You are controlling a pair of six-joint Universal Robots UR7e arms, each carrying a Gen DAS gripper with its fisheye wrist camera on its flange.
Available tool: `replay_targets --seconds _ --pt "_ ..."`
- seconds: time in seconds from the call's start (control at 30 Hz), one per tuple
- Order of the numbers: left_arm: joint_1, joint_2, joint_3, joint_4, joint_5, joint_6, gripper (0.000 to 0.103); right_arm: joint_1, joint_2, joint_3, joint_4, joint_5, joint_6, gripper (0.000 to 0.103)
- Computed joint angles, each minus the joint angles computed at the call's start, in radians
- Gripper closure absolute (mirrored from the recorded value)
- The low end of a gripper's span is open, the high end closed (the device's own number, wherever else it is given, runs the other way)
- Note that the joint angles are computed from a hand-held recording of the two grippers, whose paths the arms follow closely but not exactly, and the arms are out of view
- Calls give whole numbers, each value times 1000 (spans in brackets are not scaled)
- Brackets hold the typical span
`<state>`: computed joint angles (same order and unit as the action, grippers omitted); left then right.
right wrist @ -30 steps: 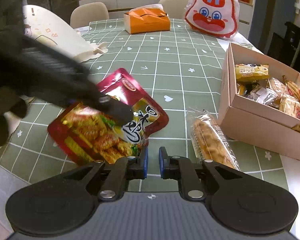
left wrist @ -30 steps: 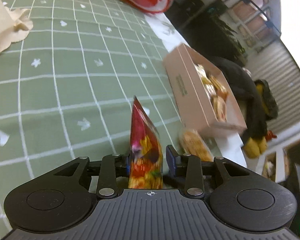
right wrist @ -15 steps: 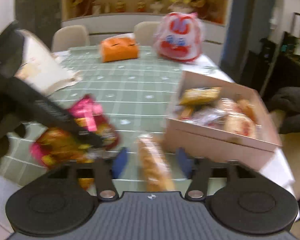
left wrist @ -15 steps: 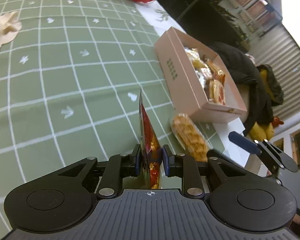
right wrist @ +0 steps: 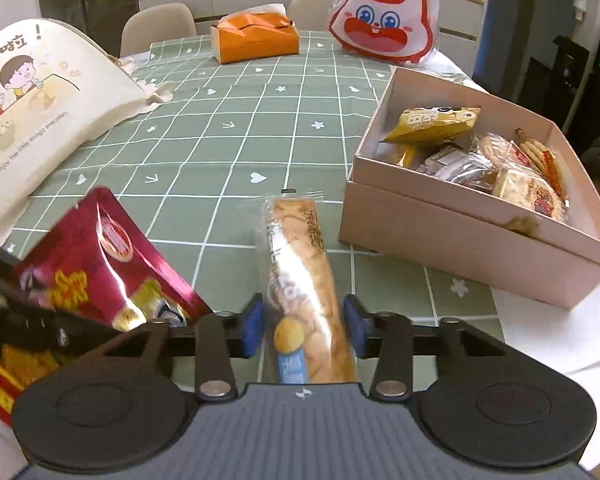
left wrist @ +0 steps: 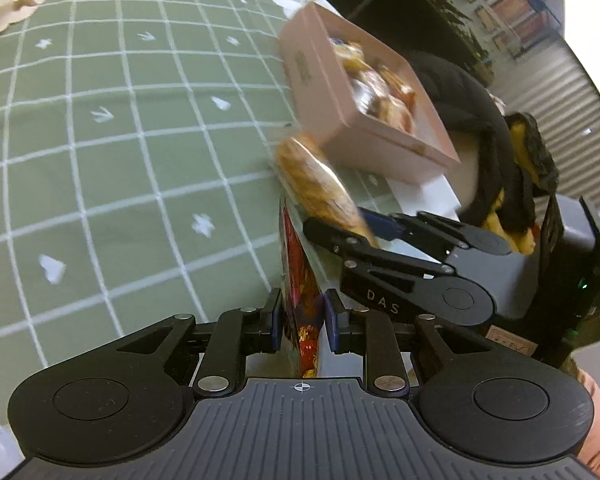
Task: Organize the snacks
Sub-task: 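Lift the red bag with the left gripper while the right gripper grasps the long biscuit stick, then drop red bag in pink box with left gripper while right gripper drops biscuit stick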
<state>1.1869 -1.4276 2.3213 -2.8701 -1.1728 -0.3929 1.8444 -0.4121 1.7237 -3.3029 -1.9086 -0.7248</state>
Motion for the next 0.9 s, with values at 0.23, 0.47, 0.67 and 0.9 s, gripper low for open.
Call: replay_targets --seconds 0.23,0.47,0.67,0.9 --pt "-23 52 -2 -28 -86 39 78 -17 -173 176 2 10 80 73" --pt "-76 57 -70 -91 -133 119 78 -3 -322 252 -92 60 134 73" --pt "-124 86 -240 -176 -87 307 78 50 -378 179 -216 103 122 73" --pt "-68 262 -493 -163 -53 311 78 82 -354 61 -246 27 178 73"
